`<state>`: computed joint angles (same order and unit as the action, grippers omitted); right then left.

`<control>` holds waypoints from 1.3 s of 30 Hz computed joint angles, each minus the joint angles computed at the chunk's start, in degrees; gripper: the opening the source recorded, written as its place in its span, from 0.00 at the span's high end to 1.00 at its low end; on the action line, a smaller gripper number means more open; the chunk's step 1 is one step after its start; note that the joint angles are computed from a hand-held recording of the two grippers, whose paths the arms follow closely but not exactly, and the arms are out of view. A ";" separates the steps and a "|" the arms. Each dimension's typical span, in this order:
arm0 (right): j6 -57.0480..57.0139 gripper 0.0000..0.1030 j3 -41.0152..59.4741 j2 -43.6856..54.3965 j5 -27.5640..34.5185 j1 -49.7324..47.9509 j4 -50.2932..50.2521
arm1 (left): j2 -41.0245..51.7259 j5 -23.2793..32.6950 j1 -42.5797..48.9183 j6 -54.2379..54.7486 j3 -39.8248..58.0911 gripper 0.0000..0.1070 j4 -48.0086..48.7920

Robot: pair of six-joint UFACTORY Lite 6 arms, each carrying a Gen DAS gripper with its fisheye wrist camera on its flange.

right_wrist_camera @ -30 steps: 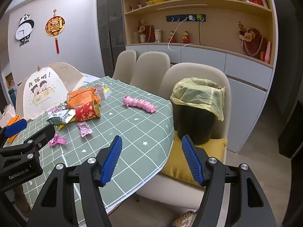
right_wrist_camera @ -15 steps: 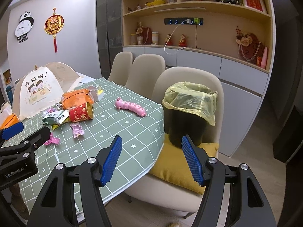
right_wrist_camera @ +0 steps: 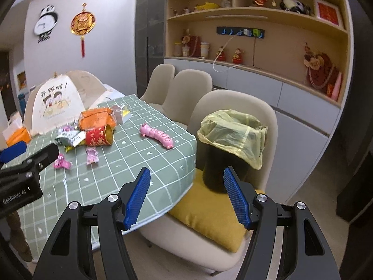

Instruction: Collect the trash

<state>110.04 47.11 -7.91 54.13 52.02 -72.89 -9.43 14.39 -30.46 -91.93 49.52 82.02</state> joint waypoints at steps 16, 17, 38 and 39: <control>-3.40 0.40 -9.94 -11.64 -11.46 -9.26 -4.69 | 4.27 14.41 -12.21 -6.08 3.49 0.13 -1.80; -3.53 0.40 -10.08 -11.77 -11.71 -9.61 -4.92 | 4.59 14.43 -12.20 -6.01 3.84 0.13 -1.90; -3.04 0.40 -10.28 -11.23 -13.02 -13.09 -5.45 | 9.62 11.59 -11.01 -5.55 7.67 0.12 -1.08; -3.00 0.40 -9.99 -10.78 -12.94 -13.09 -5.46 | 9.84 11.16 -10.63 -5.53 7.81 0.13 -0.97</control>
<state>107.04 37.12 -18.68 41.18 38.93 -78.35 0.40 25.55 -41.09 -97.46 57.34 81.06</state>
